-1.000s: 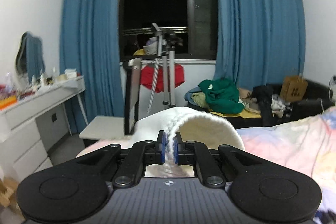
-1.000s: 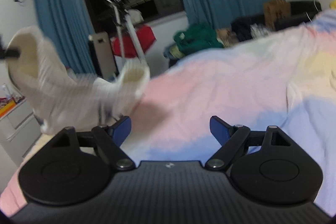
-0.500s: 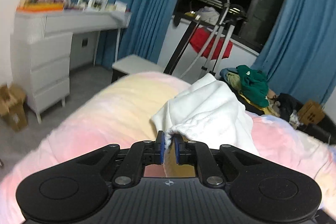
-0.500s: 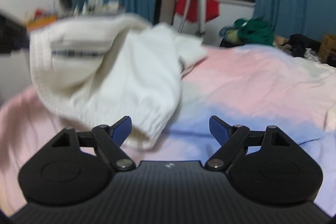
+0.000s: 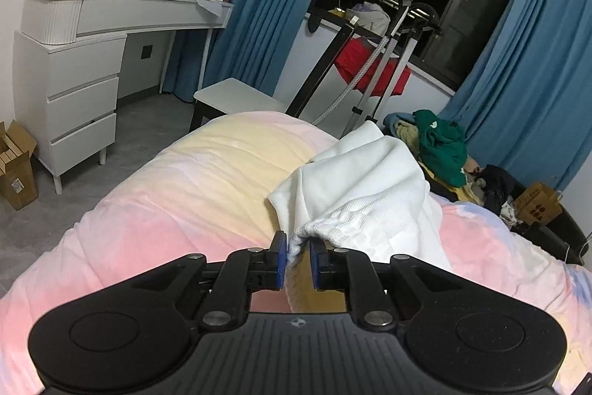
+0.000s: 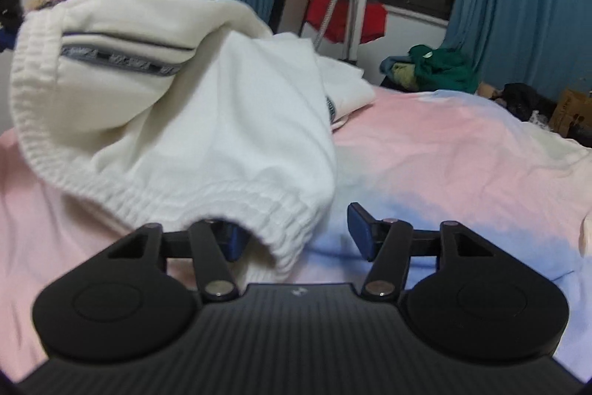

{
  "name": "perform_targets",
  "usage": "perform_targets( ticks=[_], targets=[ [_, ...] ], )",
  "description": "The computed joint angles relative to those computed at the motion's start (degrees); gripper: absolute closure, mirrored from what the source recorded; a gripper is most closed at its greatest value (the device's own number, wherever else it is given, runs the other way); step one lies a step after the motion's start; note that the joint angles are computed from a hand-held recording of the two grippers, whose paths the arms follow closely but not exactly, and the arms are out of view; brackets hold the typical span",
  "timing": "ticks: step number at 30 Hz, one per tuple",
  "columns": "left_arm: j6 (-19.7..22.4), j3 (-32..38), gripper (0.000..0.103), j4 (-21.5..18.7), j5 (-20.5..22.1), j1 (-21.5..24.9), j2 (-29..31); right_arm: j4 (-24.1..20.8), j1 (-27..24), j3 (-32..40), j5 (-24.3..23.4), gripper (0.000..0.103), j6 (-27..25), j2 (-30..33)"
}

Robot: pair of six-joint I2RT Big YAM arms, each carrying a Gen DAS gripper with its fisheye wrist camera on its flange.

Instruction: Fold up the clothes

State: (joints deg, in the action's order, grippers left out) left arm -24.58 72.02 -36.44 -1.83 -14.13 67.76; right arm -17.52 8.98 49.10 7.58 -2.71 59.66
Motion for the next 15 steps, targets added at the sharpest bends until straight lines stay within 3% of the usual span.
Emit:
perform_targets(
  ticks=[4,9,11,15],
  targets=[
    [0.64,1.02,0.085,-0.29,-1.75,-1.19,1.32,0.16,-0.08,0.35,0.05,0.049,1.91,1.87],
    [0.94,2.30,0.076,-0.90,-1.43,-0.93,2.62,-0.72,-0.89,0.52,-3.64,0.067,4.35,1.77],
    [1.79,2.72,0.070,-1.21,-1.56,-0.88,2.95,-0.40,-0.61,0.20,-3.65,0.078,4.64,0.77],
    [5.11,3.76,0.055,-3.15,-1.88,-0.97,3.53,-0.67,-0.51,-0.03,-4.32,0.081,6.69,-1.55]
  ],
)
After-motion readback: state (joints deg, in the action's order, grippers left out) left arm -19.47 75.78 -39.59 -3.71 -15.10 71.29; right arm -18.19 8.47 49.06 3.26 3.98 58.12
